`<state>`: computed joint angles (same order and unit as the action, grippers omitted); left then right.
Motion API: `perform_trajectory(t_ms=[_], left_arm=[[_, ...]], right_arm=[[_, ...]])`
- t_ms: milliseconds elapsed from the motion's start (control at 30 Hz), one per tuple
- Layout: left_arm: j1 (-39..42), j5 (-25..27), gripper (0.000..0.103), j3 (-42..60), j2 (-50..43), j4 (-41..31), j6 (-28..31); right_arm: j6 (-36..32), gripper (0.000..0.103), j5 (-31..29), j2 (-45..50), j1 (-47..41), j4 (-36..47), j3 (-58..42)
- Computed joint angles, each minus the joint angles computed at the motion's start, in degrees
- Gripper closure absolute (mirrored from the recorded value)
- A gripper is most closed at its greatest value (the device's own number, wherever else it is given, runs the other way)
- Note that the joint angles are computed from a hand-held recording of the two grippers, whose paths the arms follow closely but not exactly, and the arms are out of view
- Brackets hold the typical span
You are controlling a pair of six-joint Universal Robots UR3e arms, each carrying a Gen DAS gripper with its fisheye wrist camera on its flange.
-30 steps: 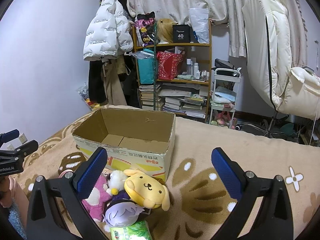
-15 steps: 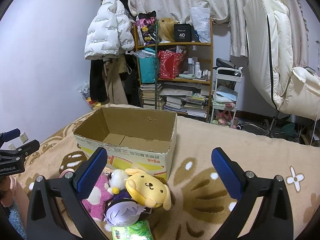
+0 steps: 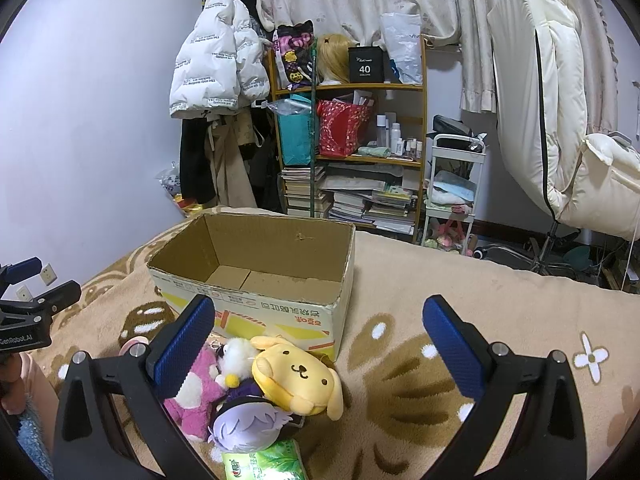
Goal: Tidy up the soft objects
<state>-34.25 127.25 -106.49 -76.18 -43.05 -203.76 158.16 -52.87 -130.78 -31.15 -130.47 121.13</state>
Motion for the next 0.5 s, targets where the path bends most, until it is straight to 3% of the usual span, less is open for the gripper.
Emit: perform_trajectory(t_ms=[500], left_arm=[[0.58, -0.53, 0.001, 0.11, 0.3, -0.95, -0.09]], right_arm=[[1.08, 0.0, -1.31, 0.19, 1.64, -1.31, 1.03]])
